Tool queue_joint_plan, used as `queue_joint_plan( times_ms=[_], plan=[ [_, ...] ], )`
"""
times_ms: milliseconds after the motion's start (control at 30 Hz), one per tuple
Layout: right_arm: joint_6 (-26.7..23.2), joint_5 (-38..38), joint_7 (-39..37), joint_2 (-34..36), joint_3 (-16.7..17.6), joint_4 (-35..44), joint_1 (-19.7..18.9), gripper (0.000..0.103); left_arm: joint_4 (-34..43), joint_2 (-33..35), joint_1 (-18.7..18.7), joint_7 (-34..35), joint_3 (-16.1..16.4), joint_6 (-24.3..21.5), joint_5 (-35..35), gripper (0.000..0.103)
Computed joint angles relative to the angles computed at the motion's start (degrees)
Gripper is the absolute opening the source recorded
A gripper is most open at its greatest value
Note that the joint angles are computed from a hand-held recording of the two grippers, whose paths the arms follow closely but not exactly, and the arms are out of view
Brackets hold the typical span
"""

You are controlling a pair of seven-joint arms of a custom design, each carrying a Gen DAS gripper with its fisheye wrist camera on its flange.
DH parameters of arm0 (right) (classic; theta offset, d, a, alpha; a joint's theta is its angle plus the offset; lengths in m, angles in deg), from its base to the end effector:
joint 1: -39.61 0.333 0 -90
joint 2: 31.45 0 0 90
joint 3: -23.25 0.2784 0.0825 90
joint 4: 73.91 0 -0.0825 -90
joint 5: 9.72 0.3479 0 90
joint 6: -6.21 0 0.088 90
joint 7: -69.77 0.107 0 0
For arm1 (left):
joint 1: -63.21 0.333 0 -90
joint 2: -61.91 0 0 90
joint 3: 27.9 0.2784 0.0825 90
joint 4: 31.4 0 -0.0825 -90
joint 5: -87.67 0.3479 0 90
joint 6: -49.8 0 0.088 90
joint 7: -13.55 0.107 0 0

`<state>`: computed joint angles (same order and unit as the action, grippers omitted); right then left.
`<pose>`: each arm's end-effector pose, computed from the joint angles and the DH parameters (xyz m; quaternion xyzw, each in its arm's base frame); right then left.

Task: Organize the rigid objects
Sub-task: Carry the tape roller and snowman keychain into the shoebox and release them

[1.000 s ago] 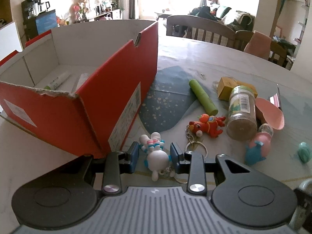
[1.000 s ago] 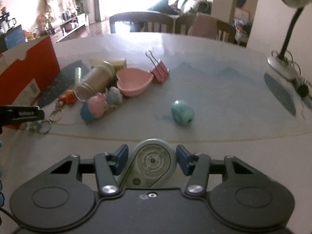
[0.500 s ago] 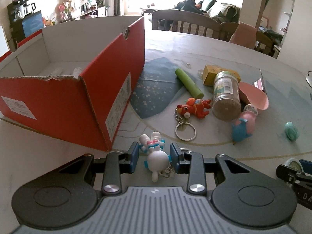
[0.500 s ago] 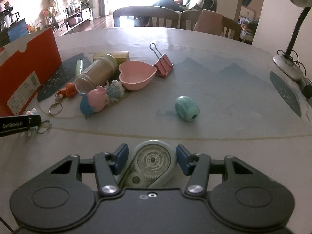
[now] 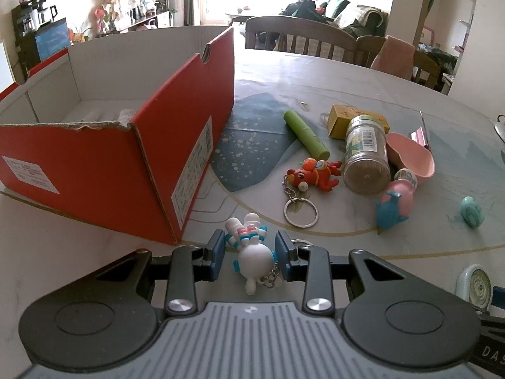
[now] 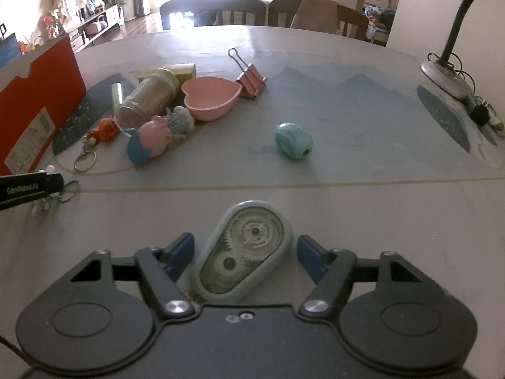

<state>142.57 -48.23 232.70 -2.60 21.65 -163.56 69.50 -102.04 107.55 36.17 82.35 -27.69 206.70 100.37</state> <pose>0.5911 0.3141 0.3708 -0.5461 0.7802 -0.2524 0.1712 0.6572 -0.3430 0.3638 -0.5656 0.7451 -0.2944 0.1954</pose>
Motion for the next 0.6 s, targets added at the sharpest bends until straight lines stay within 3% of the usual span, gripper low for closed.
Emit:
queue_joint_plan(
  times_ms=[133, 600],
  plan=[
    [2.06, -1.29, 0.26, -0.82, -0.43, -1.26, -0.09, 0.059, -0.27, -0.34, -0.09, -0.49, 0.15, -0.07, 0.05, 0.034],
    [7.62, -6.56, -3.94, -4.0, -0.34, -0.38, -0.53, 0.059, -2.65, -5.84, 5.33, 10.34, -7.19, 0.19, -8.16, 0.034]
  ],
)
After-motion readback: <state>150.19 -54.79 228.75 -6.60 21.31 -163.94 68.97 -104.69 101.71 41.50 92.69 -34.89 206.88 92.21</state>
